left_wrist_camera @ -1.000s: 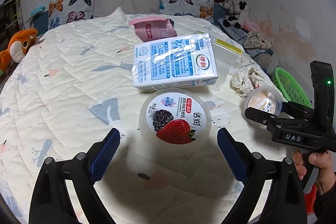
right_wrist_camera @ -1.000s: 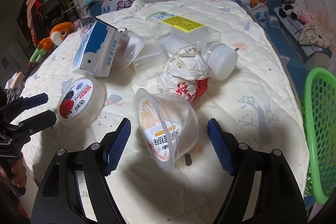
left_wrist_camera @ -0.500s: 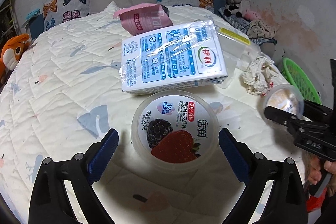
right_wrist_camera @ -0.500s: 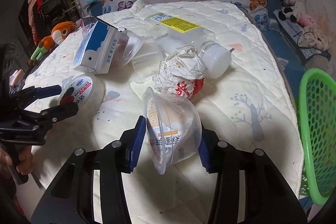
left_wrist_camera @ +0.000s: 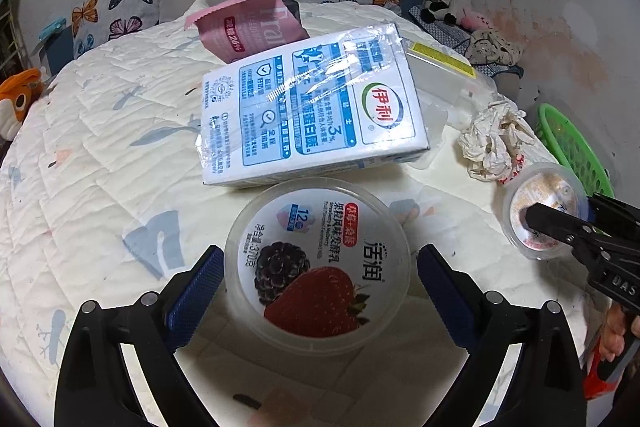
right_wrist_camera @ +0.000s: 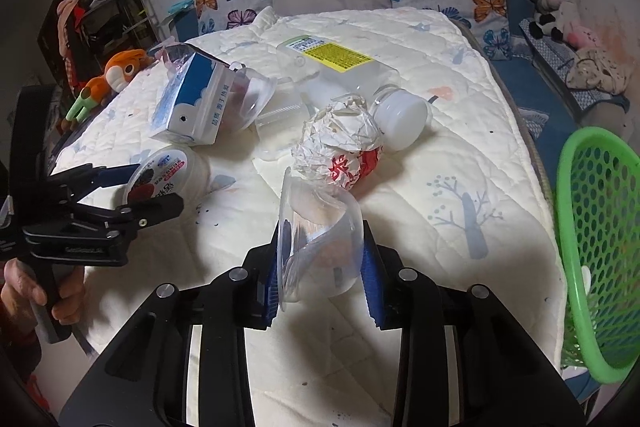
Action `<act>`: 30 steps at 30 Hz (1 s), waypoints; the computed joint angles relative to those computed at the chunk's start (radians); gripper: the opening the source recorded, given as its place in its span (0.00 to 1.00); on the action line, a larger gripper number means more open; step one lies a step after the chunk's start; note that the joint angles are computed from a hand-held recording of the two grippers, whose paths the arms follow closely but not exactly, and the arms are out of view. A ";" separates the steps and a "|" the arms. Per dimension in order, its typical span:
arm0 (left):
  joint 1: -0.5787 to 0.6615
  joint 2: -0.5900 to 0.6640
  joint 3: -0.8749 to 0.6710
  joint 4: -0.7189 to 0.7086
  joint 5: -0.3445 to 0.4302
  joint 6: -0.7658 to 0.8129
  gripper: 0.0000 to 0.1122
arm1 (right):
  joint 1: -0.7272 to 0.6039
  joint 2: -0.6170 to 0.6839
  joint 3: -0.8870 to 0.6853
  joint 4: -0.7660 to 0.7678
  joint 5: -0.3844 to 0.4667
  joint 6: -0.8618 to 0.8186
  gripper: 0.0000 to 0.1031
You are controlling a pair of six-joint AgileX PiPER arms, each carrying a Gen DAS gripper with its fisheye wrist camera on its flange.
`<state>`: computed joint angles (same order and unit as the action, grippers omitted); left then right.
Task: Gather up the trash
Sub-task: 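Carry the clear cup and the lid to the green basket and release both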
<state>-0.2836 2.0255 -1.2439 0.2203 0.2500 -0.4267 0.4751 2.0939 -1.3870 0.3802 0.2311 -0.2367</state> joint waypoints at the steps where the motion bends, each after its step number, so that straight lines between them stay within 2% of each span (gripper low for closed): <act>1: 0.002 0.008 -0.013 -0.009 0.007 0.009 0.83 | -0.001 -0.003 0.004 0.012 -0.002 -0.011 0.34; 8: 0.006 0.016 -0.006 0.001 -0.021 -0.005 0.79 | -0.005 -0.008 0.015 0.038 -0.004 -0.032 0.33; 19: -0.035 -0.082 0.113 0.090 -0.076 -0.080 0.79 | -0.016 -0.058 0.078 0.151 -0.036 -0.127 0.32; 22: -0.052 -0.112 0.149 0.082 -0.088 -0.075 0.79 | -0.017 -0.081 0.106 0.157 -0.047 -0.131 0.32; 27: -0.083 -0.156 0.196 -0.015 -0.107 0.015 0.79 | -0.032 -0.122 0.161 0.222 -0.065 -0.195 0.32; 30: -0.115 -0.173 0.207 0.023 -0.106 -0.022 0.79 | -0.047 -0.149 0.194 0.269 -0.074 -0.241 0.32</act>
<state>-0.3991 1.8523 -1.0365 0.2435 0.1435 -0.4487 0.4278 1.9447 -1.1926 0.6489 0.1569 -0.4776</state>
